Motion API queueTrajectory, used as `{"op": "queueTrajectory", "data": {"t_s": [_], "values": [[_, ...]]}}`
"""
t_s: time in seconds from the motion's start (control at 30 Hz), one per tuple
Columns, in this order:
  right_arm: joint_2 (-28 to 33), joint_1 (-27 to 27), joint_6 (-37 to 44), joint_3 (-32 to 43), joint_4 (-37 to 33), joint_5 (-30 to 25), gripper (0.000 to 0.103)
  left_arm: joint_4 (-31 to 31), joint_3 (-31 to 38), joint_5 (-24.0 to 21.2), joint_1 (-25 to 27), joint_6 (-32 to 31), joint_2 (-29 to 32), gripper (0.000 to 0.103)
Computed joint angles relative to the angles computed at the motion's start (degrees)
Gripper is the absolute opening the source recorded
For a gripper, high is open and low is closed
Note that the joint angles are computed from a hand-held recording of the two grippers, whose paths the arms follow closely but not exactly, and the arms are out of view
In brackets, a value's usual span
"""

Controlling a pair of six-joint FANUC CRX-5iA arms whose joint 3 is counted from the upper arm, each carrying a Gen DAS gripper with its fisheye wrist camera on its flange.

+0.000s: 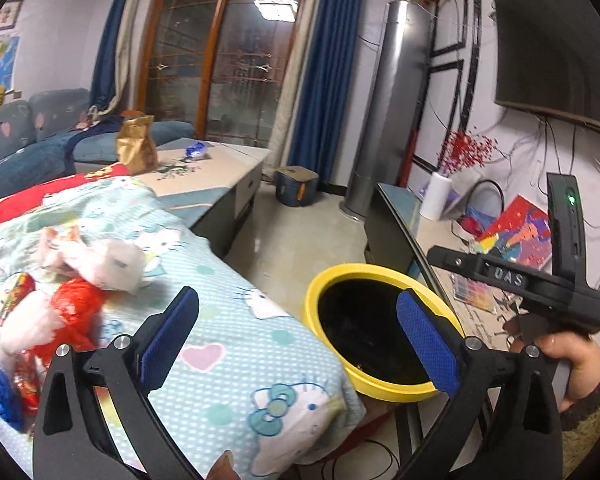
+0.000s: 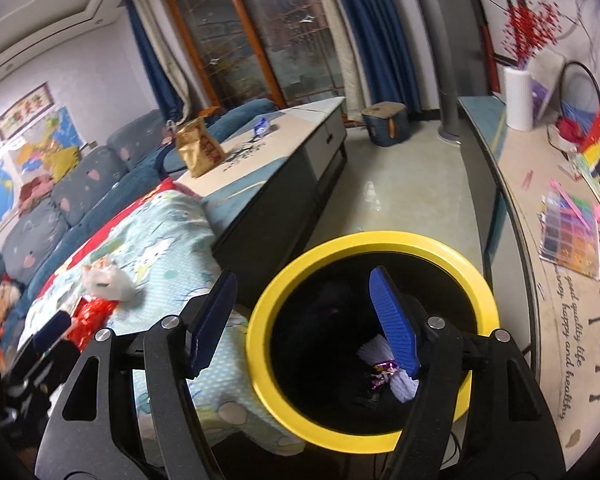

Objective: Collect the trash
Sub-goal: 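Move both open tools back over the trash on the bed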

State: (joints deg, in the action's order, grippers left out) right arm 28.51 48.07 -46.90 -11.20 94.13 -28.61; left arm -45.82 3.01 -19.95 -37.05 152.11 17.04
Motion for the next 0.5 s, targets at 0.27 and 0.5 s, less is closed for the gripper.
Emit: {"op": "queueTrajectory", "data": {"t_s": [0.27, 0.5], "values": [[0.9, 1.1, 2.6, 2.0, 1.2, 1.0, 0.061, -7.6, -1.7, -3.3, -0.7, 9.4, -2.8, 0.096], [1.6, 1.7, 3.2, 3.5, 3.9, 2.8, 0.061, -12.4, -3.1, -6.2, -1.3, 15.3, -5.0, 0.096]]}}
